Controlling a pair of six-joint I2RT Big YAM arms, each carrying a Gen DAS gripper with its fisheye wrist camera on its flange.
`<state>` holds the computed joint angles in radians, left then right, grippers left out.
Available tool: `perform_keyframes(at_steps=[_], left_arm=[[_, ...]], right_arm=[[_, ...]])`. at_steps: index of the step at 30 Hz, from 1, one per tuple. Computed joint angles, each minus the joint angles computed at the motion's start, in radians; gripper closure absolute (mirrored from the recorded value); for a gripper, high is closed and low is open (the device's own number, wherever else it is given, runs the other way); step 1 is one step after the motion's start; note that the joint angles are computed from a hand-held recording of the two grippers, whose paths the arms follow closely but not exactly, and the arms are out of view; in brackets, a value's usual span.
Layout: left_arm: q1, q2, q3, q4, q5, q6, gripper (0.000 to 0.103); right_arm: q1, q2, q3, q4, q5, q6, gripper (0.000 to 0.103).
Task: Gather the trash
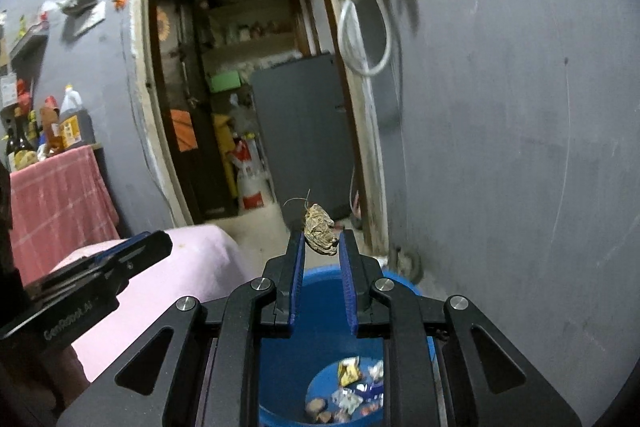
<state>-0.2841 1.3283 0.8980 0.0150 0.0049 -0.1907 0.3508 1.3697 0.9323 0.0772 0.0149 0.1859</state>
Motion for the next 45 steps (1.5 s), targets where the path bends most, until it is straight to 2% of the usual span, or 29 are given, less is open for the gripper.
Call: perform_keyframes(at_steps=[6,15,18,22,24,27,30,32,34,36,38,40,42,45], left_arm=[[0.003,0.072,0.039,-0.066,0.013,-0.026,0.087],[0.017,0.141,0.072,-0.111,0.04,-0.071,0.086],[0.024,0.156,0.084,-0.13,0.054,-0.083,0.08],[0.033,0.15,0.081,-0.146,0.059,-0.102,0.07],[0.031,0.147,0.08,-0.151,0.052,-0.11,0.069],[0.035,0.127,0.07,-0.153,0.038,-0.112,0.06],[0.044,0.102,0.05,-0.136,0.017,-0.119,0.049],[0.055,0.083,0.039,-0.129,0.003,-0.119,0.043],[0.063,0.068,0.032,-0.124,-0.015,-0.116,0.031],[0.067,0.045,0.016,-0.111,-0.046,-0.11,0.022],[0.074,0.023,-0.003,-0.085,-0.071,-0.095,0.016],[0.078,-0.004,-0.027,-0.056,-0.1,-0.079,0.007],[0.083,-0.035,-0.057,-0.021,-0.127,-0.063,0.004],[0.091,-0.075,-0.089,0.007,-0.132,-0.05,0.002]], right_arm=[[-0.016,0.035,0.03,-0.068,-0.036,0.026,0.087],[-0.018,0.081,0.077,-0.145,-0.052,0.034,0.087],[-0.017,0.096,0.095,-0.172,-0.053,0.036,0.086],[-0.02,0.105,0.105,-0.191,-0.061,0.041,0.08],[-0.02,0.105,0.105,-0.188,-0.058,0.04,0.074],[-0.02,0.1,0.098,-0.166,-0.054,0.037,0.072],[-0.018,0.095,0.091,-0.146,-0.049,0.042,0.061],[-0.017,0.088,0.08,-0.12,-0.042,0.046,0.05],[-0.015,0.079,0.069,-0.094,-0.037,0.046,0.049],[-0.012,0.072,0.06,-0.075,-0.027,0.043,0.043],[-0.009,0.066,0.051,-0.052,-0.024,0.045,0.023],[-0.008,0.057,0.036,-0.015,-0.027,0.051,0.018],[-0.005,0.047,0.024,0.01,-0.024,0.048,0.016],[-0.004,0.027,0.006,0.045,-0.032,0.049,0.0]])
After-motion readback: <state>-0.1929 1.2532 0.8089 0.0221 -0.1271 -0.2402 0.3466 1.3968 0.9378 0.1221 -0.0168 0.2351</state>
